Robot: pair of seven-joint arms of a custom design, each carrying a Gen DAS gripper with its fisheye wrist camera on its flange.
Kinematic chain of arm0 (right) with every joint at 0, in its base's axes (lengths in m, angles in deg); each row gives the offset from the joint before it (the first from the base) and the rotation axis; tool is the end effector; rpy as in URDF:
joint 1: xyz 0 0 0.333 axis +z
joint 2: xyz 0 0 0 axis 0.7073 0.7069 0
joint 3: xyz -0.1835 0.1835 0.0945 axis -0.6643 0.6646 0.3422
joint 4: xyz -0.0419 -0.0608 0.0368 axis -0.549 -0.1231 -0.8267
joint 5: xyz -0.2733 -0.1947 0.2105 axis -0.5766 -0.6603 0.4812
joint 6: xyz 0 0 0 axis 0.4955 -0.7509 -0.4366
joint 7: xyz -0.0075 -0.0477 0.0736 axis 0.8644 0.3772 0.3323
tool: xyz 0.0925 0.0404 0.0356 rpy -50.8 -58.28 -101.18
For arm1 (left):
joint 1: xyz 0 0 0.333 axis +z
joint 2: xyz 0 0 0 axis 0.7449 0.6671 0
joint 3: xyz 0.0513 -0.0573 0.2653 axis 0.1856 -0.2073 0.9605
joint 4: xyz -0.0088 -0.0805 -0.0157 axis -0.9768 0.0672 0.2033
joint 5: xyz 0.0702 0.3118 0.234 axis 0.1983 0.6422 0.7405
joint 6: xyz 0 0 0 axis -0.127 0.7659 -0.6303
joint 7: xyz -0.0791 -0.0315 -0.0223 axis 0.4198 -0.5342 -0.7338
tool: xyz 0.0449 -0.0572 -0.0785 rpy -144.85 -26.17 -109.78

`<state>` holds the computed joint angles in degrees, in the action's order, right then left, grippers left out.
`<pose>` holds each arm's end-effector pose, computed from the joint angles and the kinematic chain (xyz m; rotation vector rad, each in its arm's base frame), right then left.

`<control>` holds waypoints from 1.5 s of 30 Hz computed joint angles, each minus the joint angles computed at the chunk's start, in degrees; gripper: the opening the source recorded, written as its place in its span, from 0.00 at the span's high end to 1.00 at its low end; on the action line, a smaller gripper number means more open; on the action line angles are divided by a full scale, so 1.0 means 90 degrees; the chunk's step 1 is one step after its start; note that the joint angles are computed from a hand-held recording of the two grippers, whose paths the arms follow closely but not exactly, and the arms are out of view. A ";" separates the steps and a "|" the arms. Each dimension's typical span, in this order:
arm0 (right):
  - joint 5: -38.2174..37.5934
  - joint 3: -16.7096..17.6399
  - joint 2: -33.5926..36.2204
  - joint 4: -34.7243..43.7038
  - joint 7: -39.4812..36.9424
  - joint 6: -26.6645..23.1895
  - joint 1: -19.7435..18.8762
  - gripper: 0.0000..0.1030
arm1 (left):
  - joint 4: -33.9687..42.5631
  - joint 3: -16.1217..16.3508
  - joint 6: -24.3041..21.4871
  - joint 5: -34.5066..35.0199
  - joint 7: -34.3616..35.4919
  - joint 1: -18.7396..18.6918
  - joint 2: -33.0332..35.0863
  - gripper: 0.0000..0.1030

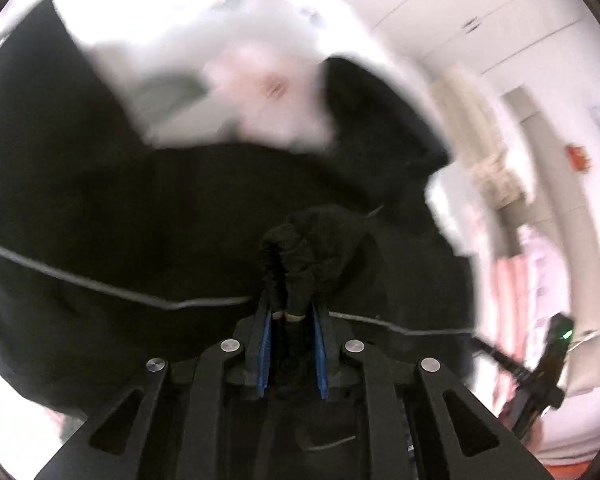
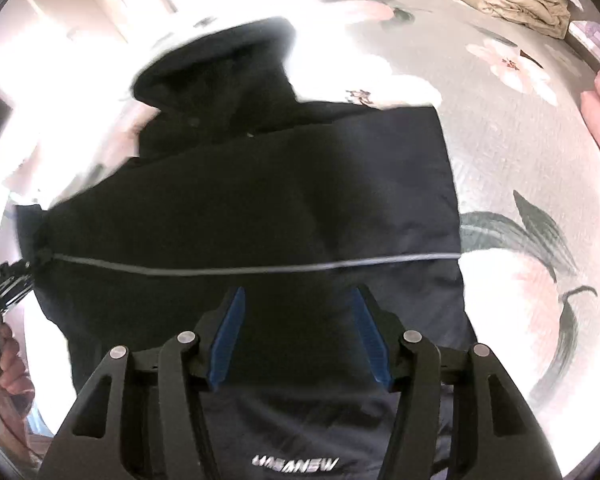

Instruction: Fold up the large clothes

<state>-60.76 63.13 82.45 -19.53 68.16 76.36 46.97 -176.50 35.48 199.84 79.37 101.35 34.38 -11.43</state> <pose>0.6362 0.0455 0.4109 -2.2208 1.6492 -0.0655 0.5374 -0.2437 0.3819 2.6190 -1.4211 0.9242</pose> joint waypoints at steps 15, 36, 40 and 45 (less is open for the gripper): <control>-0.1415 0.0066 0.0537 0.0530 0.0885 0.0268 0.0111 0.30 | 0.0301 -0.0107 -0.1999 0.2440 -0.1318 -0.0089 -0.0781 0.41; -0.1510 0.0395 0.1576 0.2049 0.0088 -0.0330 0.0050 0.32 | 0.1552 0.0307 -0.1836 0.2529 -0.1667 -0.0973 0.0716 0.55; -0.0964 0.0391 0.0211 0.0492 -0.0864 -0.0177 -0.0005 0.32 | 0.1471 0.0084 -0.1991 0.2776 -0.2118 -0.1019 0.0579 0.50; -0.1356 0.0078 0.0073 -0.0178 -0.0689 -0.0219 0.0293 0.32 | 0.2126 0.0072 -0.2534 0.2819 -0.2370 -0.1204 0.1369 0.50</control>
<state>-72.96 63.83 83.11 -21.14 61.97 74.39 49.61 -157.37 36.13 177.03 104.75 80.03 23.54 0.89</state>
